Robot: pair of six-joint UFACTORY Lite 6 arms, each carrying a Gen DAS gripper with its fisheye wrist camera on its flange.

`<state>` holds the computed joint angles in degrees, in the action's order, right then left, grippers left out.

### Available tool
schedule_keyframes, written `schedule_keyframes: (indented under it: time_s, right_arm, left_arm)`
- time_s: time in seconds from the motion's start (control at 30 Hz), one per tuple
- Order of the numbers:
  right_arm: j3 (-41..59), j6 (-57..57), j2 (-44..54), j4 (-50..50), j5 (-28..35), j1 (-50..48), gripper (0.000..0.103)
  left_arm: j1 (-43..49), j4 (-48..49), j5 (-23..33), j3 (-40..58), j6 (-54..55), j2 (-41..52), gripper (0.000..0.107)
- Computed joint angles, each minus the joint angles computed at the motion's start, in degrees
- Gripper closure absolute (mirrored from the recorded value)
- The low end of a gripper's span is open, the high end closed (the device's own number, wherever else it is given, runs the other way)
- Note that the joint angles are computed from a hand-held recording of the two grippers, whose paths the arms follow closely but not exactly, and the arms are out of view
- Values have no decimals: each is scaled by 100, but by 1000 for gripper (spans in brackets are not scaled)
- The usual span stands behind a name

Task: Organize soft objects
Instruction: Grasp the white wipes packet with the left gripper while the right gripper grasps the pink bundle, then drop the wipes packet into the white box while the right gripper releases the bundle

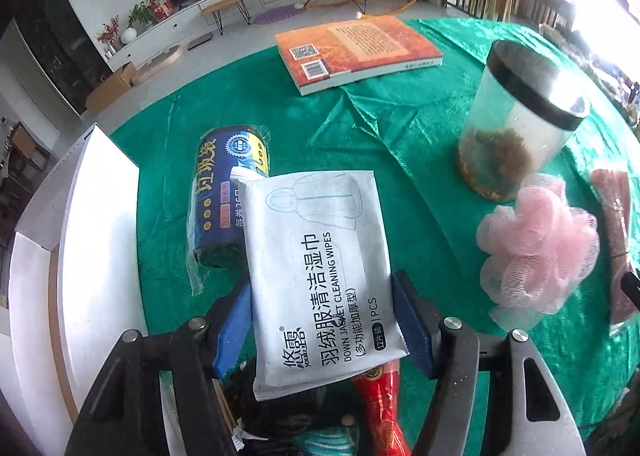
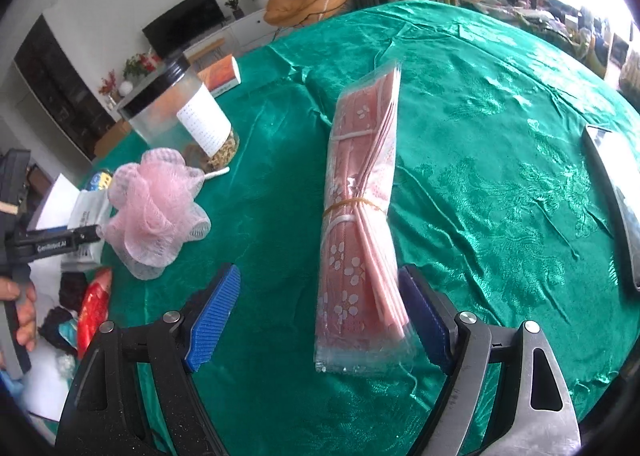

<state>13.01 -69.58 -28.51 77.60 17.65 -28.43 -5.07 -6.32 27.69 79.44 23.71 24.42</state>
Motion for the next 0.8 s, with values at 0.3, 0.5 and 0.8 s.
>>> schedule_keyframes:
  time_s: [0.3,0.5,0.8]
  right_arm:
    - [2087,878,2264,-1401,368,-252,82]
    - [1550,2266,236,-2967,1047,-432,82]
    - [2905,6471,-523,-4611,1131,4115,82]
  left_arm:
    - [1568,-2952,1503,-373,2676,-1421,41]
    - [3466,-3843,2983,-300,3870,-1973,41]
    - [6084,-3724,3608,1334,4466,-689,41]
